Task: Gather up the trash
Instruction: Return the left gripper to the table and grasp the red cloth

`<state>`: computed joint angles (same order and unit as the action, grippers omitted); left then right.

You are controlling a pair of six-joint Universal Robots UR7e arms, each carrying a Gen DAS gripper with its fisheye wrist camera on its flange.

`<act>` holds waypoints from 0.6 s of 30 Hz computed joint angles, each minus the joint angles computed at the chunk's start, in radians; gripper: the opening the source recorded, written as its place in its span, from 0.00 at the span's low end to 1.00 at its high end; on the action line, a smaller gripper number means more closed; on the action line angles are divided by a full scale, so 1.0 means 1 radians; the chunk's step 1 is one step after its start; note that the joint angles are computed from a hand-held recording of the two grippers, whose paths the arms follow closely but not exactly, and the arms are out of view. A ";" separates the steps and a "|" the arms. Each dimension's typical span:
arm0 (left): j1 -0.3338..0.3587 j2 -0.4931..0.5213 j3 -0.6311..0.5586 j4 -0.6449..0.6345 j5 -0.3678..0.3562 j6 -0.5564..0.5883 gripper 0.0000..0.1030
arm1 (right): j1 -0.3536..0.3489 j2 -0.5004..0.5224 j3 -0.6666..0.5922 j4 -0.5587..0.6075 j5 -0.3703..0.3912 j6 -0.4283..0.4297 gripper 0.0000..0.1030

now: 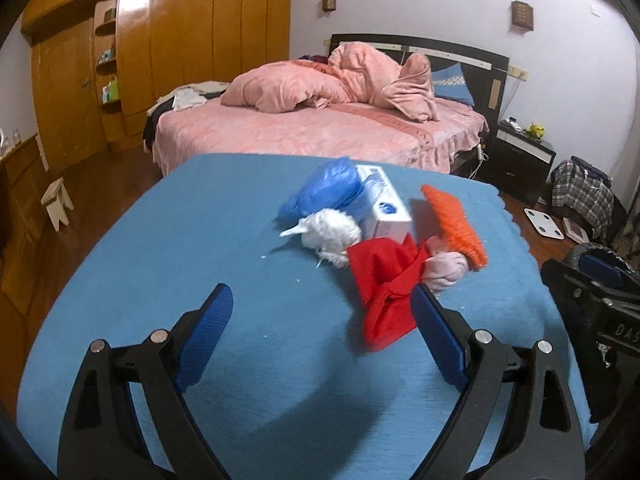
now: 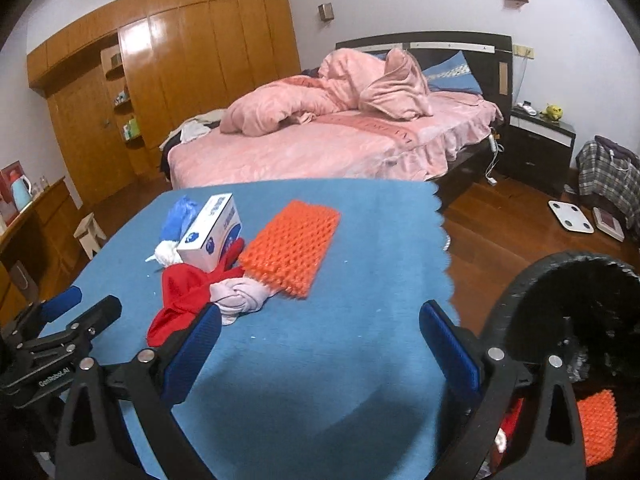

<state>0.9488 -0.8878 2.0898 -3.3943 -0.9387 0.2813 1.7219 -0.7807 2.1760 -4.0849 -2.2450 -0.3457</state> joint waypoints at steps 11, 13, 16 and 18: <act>0.021 0.047 -0.045 0.067 -0.041 -0.019 0.78 | -0.032 0.023 -0.016 0.053 0.001 0.030 0.94; 0.024 0.054 -0.057 0.092 -0.055 -0.024 0.74 | -0.031 0.025 -0.016 0.052 0.001 0.024 0.94; 0.031 0.064 -0.082 0.141 -0.077 -0.033 0.61 | -0.033 0.024 -0.014 0.053 0.002 0.026 0.94; 0.036 0.069 -0.100 0.186 -0.095 -0.039 0.49 | -0.035 0.022 -0.015 0.056 0.003 0.028 0.94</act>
